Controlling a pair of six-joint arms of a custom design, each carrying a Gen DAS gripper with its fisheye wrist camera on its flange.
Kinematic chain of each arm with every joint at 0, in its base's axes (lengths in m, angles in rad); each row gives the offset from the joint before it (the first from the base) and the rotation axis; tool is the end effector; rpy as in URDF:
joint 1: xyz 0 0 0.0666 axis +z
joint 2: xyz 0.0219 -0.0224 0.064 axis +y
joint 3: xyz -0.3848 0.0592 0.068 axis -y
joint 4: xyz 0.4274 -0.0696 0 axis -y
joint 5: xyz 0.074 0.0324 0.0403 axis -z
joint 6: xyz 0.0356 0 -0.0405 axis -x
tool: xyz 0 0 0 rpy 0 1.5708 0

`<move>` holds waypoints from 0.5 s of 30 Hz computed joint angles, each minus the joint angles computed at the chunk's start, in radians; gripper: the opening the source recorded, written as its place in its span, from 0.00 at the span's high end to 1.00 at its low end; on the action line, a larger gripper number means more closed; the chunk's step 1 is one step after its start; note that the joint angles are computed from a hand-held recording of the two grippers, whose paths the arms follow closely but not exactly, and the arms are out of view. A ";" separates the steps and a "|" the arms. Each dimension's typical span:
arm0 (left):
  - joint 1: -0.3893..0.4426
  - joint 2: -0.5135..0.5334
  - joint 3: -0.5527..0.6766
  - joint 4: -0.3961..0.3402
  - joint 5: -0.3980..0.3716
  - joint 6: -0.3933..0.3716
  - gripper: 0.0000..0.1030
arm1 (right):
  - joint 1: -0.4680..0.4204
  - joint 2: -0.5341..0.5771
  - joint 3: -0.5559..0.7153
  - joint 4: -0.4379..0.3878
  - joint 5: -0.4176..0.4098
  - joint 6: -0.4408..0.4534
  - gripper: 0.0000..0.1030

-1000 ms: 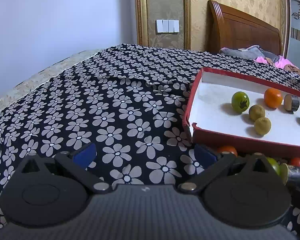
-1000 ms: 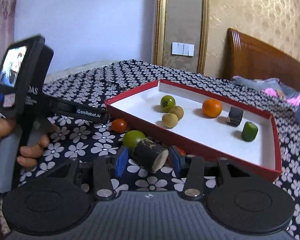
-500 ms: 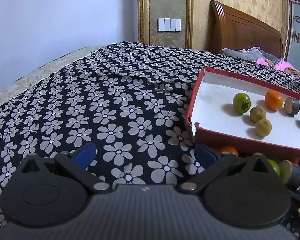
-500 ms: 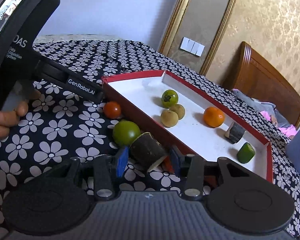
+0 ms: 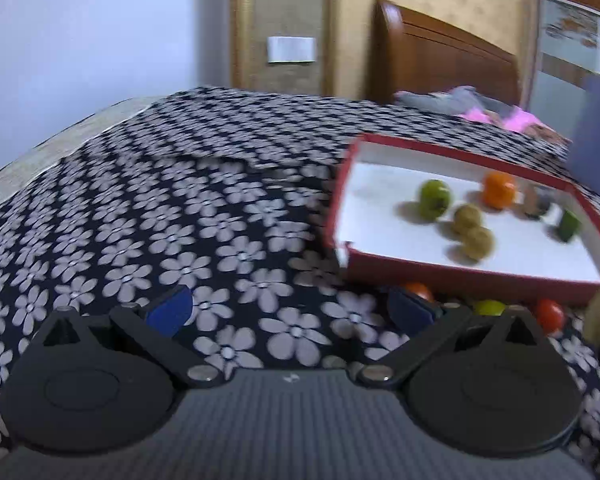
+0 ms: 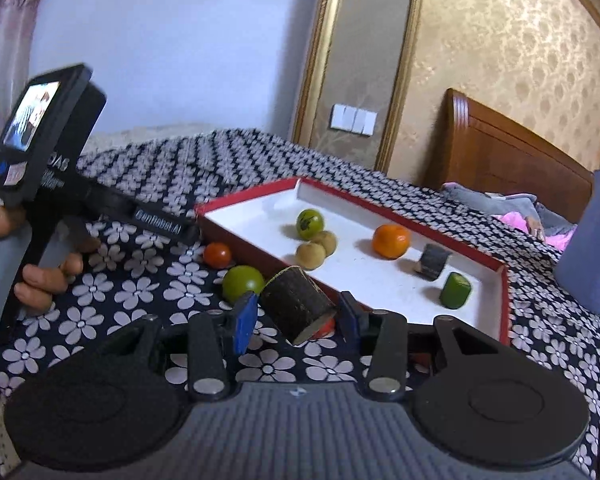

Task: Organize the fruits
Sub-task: 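Grasp the large green tomato with the left tool while the right tool holds the vegetable piece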

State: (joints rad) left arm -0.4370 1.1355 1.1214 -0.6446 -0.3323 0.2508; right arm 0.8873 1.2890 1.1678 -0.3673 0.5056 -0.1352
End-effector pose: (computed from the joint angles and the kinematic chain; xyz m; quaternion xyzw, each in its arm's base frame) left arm 0.3977 -0.1734 0.4361 0.0098 0.8884 -0.0067 0.4590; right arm 0.3277 0.3744 0.4179 -0.1849 0.8192 0.0571 0.5399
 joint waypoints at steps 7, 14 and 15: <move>-0.077 -0.048 -0.012 0.051 0.138 -0.127 0.00 | -0.008 -0.038 -0.054 0.027 0.007 -0.065 0.58; -0.152 0.034 0.020 0.043 0.094 -0.237 0.23 | -0.017 -0.075 -0.091 0.023 0.028 -0.094 0.58; -0.149 0.043 0.027 0.036 0.105 -0.235 0.29 | -0.019 -0.079 -0.095 0.022 0.028 -0.097 0.58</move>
State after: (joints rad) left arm -0.5864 1.1783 1.1481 -0.6084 -0.2274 0.0156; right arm 0.8681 1.2096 1.0731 -0.3449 0.5338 -0.2319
